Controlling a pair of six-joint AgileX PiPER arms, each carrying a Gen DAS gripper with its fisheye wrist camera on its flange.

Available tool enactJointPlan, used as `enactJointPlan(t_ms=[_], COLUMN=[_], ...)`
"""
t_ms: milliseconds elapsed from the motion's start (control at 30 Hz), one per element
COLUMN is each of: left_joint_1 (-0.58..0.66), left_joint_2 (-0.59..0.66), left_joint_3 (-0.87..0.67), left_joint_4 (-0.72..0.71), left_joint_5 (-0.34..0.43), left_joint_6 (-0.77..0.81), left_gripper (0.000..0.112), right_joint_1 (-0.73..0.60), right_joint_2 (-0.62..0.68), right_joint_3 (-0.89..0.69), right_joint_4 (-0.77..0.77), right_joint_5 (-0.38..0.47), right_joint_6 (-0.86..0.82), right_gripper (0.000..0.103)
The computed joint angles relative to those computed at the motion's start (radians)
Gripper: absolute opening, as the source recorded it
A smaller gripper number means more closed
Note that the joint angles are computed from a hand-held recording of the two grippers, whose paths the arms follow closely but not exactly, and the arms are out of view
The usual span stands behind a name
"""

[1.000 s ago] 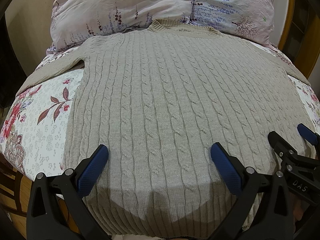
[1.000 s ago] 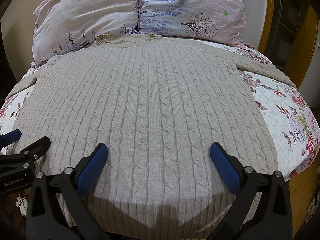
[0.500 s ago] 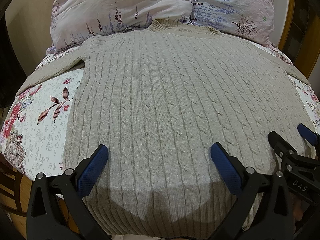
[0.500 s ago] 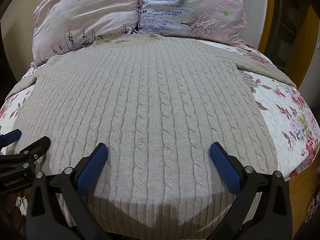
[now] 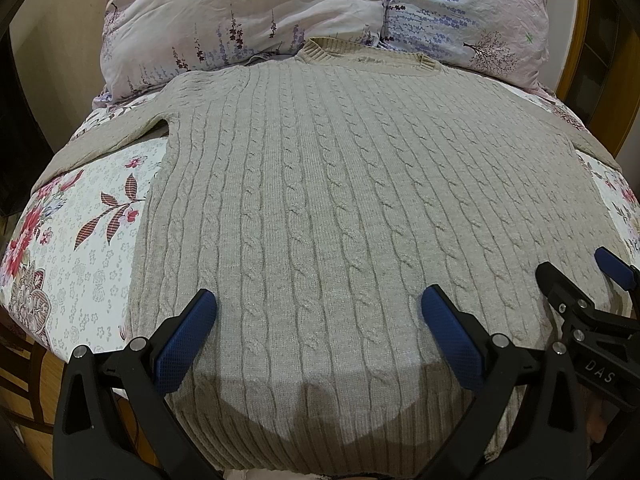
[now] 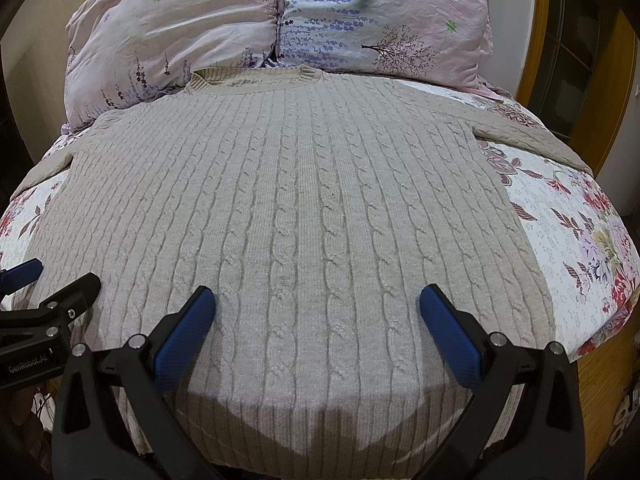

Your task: Fold small clothes

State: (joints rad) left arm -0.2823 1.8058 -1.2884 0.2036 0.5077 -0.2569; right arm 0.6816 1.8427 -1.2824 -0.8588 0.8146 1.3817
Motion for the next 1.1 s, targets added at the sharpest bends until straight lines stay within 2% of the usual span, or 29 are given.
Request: enactJointPlan(t_ms=[533,833,967,1067,1100], left_joint_1=[0.0,0.002,0.012,0.015,0.019], left_joint_2=[0.0,0.018,0.048,0.065,0.08], left_joint_3=[-0.001,-0.043,-0.098,-0.136,-0.168], left_joint_4=[-0.001,-0.027,-0.069,-0.092,-0.111], left_joint_5=[0.001,0.051,0.116,0.16,0.196], left_joint_6=[0.001,0.029,0.084,0.112,0.136], left_gripper=[0.102,0.102,0.102,0.102,0.102], right_joint_1=[0.0,0.004,-0.026,-0.063,-0.078], right_joint_2=[0.0,0.01,0.014,0.009,0.007], right_joint_3=[-0.001,-0.012,-0.051,-0.06,-0.059], right_joint_4=[0.001,0.013,0.098,0.18,0.205], right_joint_5=[0.001,0.006,0.002,-0.032,-0.051], right_joint_6=[-0.002,-0.01,-0.147,-0.287,-0.334], right_gripper=[0.101,0.101,0.101,0.101,0.101])
